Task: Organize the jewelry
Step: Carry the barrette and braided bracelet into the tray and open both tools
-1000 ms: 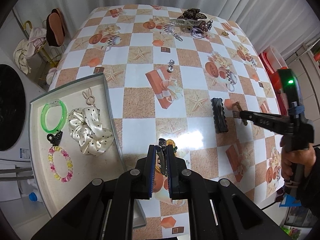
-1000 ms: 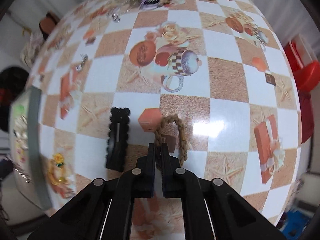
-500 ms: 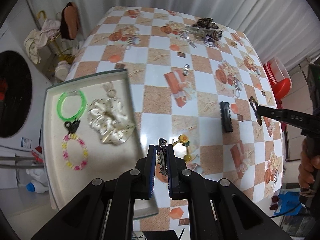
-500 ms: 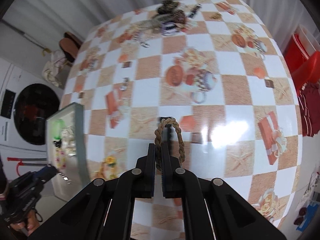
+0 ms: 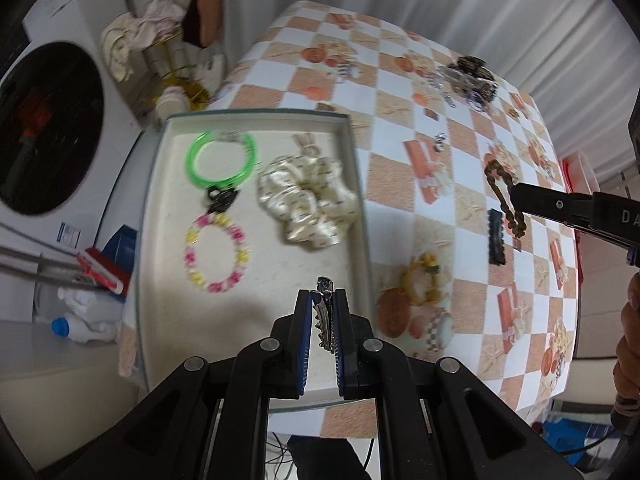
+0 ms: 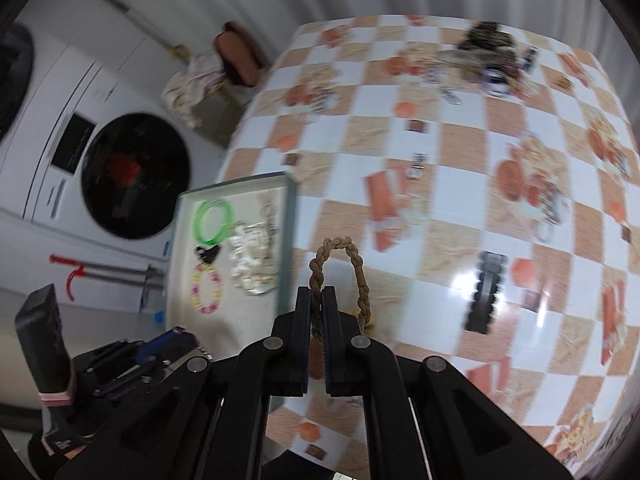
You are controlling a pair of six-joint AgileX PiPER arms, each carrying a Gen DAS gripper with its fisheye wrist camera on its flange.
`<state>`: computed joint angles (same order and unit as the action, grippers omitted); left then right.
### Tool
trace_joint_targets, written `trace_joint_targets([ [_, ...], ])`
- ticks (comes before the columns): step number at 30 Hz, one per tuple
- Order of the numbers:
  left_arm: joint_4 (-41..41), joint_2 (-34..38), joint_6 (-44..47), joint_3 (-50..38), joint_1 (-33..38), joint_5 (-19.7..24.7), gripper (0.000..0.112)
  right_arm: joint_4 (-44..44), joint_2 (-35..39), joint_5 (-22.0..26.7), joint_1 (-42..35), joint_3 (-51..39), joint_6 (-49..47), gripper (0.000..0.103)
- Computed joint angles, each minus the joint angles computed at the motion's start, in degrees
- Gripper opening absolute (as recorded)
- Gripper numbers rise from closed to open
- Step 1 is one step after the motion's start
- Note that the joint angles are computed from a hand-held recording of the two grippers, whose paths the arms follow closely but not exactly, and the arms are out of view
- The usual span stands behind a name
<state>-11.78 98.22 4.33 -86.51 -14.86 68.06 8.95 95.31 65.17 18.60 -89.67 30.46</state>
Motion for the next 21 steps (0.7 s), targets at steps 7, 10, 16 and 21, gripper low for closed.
trace_joint_targets([
  [7, 0.52, -2.07, 0.01, 5.14, 5.26, -1.18, 0.015, 2.48, 8.2, 1.54, 5.35, -8.85, -1.86, 0.005],
  [10, 0.77, -2.76, -0.02, 7.71, 7.03, -2.04, 0.015, 3.66, 11.11, 2.13, 7.01, -11.67, -2.58, 0.005],
  [16, 0.89, -2.83, -0.17, 11.5, 8.81, -4.31, 0.015, 6.46, 16.8, 2.51, 9.62, -15.99, -3.76, 0.005],
  [21, 1.49, -1.18, -0.89, 13.36, 8.91, -7.26, 0.015, 8.61, 21.76, 2.43, 10.9, -18.9, -3.87, 0.005],
])
